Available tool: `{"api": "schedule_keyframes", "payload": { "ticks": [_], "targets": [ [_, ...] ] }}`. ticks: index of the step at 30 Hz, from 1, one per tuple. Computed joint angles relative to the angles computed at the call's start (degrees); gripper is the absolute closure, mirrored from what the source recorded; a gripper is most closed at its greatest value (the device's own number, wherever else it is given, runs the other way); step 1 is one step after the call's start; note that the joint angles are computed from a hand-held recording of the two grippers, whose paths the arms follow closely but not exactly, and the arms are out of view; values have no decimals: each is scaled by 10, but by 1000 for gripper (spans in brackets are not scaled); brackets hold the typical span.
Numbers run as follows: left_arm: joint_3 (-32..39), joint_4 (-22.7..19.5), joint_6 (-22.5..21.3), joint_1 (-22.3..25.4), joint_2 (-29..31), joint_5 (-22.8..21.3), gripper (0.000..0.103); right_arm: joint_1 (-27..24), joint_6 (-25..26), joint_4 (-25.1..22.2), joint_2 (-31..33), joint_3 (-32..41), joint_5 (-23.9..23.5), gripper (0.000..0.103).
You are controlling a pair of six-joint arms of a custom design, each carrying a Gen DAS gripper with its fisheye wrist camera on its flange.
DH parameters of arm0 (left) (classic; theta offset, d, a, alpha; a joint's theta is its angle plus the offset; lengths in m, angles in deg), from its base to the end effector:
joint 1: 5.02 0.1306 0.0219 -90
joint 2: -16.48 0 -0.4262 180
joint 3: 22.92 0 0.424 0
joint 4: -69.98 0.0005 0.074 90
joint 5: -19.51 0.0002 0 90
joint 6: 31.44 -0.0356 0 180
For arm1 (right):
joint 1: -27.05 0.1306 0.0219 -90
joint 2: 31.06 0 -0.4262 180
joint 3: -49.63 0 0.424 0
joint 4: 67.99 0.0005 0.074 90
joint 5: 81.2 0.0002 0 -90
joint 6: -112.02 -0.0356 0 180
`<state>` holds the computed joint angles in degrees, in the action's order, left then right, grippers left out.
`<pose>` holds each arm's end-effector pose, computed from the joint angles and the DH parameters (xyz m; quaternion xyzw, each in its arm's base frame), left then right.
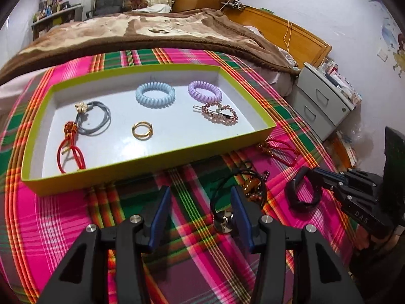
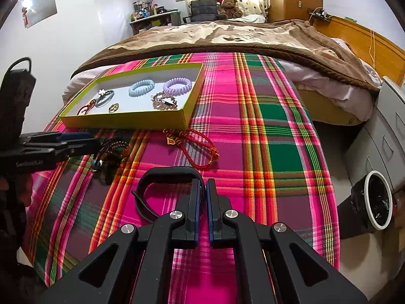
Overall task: Organize jewelry
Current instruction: 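Grasp the black watch band with the right gripper while the left grasps the black hair tie, then carry the black watch band and black hair tie into the box and open both grippers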
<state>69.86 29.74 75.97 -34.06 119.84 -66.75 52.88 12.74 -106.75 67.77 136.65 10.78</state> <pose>0.5286 -0.2967 0.3824 0.1063 0.9357 -0.1604 0.2958 0.5154 0.2476 0.3802 -0.1297 0.9323 0.0862 0.3265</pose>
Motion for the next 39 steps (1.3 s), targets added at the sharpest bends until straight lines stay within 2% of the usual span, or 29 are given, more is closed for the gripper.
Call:
{"api": "schedule_keyframes", "payload": {
  "ticks": [3,8,12,14,15,20,22,24,28,39],
  "targets": [
    [7,-6,-26,-8,5,-27,52,0,3,-2,1,1,0,99],
    [18,-23,-37,-9,16,-29,52,3,4,-6,5,5,-1,99],
    [20,-36,-66,-19,17,-63,54,2,3,-3,7,6,-5,99],
    [27,-47,-84,-27,22,-93,59,1,2,-3,8,7,-6,99],
    [26,-45,-94,-31,21,-97,66,1,2,-3,8,7,-6,99],
    [22,-43,-103,-33,17,-88,83,1,0,0,8,6,-7,99],
    [23,-40,-100,-33,17,-82,95,1,0,1,8,6,-6,99],
    [20,-34,-96,-32,15,-75,100,1,-2,2,8,5,-6,99],
    [16,-27,-93,-32,12,-70,101,1,-4,4,5,3,-6,99],
    [-20,27,-61,-21,-31,-61,101,5,-16,14,-9,-7,-9,99]
  ]
}}
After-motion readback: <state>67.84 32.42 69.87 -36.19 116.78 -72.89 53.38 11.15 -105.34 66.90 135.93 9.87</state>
